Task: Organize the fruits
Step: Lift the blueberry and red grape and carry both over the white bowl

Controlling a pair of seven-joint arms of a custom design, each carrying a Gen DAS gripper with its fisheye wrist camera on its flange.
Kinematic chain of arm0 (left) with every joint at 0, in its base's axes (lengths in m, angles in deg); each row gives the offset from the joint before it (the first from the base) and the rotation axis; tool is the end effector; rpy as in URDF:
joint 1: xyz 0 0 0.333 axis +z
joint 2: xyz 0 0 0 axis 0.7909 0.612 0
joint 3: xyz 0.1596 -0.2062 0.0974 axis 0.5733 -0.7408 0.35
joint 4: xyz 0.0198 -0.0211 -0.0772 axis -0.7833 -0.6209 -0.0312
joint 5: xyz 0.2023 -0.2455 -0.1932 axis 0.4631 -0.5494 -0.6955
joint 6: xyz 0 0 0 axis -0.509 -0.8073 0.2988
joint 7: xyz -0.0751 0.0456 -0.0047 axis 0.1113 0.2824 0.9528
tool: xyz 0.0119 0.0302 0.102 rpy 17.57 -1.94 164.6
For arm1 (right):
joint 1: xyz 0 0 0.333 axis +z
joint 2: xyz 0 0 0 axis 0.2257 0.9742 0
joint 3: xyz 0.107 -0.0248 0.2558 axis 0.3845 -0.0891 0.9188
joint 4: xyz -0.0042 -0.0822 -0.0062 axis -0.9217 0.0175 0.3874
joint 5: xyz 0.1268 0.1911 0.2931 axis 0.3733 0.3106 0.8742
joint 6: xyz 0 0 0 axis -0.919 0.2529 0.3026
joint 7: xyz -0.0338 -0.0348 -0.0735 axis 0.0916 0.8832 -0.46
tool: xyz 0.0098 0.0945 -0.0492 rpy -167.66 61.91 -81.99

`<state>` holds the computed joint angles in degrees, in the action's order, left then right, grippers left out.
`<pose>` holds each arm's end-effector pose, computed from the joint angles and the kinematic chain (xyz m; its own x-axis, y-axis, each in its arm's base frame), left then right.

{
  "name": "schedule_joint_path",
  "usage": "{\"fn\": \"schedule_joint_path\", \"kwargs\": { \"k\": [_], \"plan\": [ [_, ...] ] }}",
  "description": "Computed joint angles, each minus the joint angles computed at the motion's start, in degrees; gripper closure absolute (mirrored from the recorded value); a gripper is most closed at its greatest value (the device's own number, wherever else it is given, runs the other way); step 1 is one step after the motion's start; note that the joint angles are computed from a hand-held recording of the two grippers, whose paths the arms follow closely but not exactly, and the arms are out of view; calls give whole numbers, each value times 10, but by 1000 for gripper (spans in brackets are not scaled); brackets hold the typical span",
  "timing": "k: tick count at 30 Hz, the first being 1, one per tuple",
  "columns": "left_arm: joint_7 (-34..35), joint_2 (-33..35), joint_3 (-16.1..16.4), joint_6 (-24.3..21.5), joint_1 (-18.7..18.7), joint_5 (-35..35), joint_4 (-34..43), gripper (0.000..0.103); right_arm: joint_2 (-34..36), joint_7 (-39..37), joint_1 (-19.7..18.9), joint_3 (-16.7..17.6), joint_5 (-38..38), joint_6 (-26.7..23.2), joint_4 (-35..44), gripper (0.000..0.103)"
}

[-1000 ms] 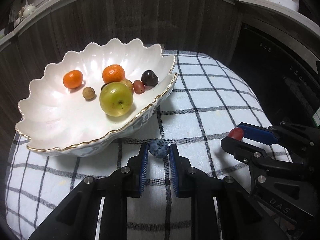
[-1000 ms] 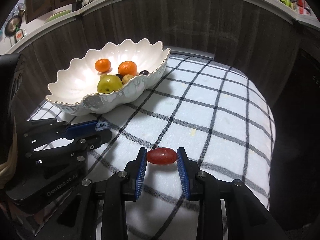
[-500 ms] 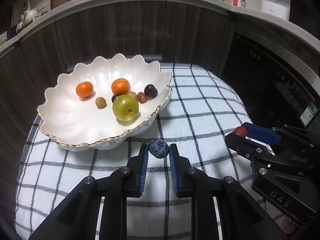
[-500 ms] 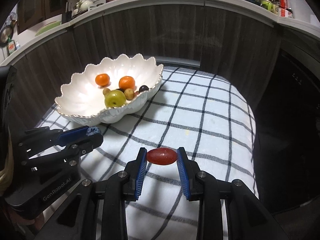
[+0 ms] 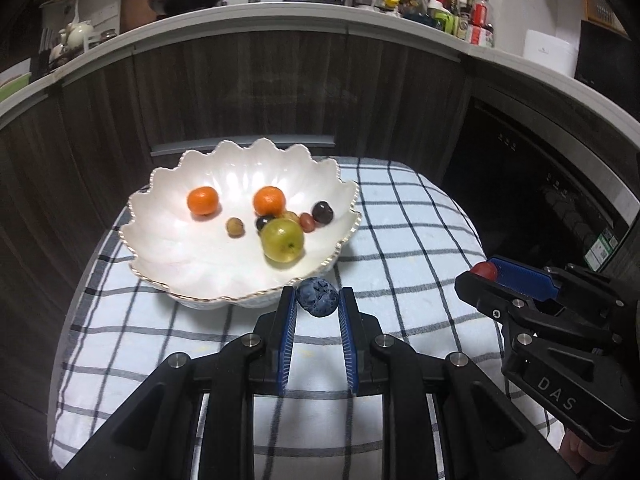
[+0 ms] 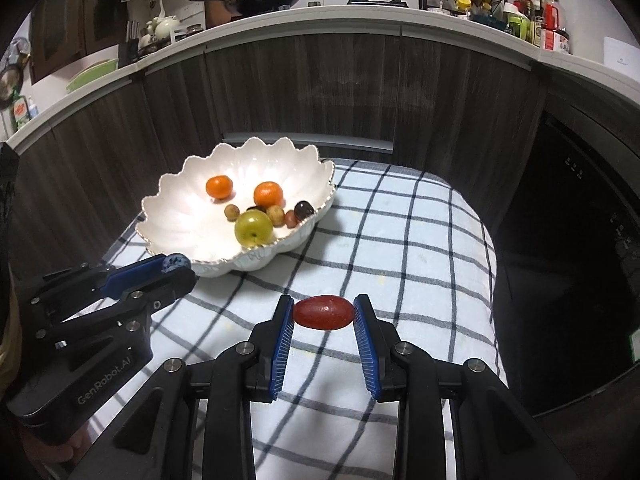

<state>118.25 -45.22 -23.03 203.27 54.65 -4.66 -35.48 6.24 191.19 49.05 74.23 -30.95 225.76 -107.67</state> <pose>0.6474 -0.1589 0.3934 -0.5480 -0.8324 0.0830 -0.6153 0.3339 -0.7141 0.5932 0.3734 0.4084 -0.2069 -0.9776 -0.0377 -0.6795 0.1713 -0.7134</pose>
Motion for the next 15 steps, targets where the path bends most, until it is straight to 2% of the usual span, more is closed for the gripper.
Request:
{"fn": "schedule_joint_path", "kwargs": {
  "k": [9, 15],
  "plan": [
    [-31, 23, 20, -12, 9, 15, 47, 81, 67, -28, 14, -6, 27, -44, 122, 71],
    [-63, 54, 30, -20, 11, 45, 98, 81, 152, -84, 18, -17, 77, -84, 263, 71]
  ]
}}
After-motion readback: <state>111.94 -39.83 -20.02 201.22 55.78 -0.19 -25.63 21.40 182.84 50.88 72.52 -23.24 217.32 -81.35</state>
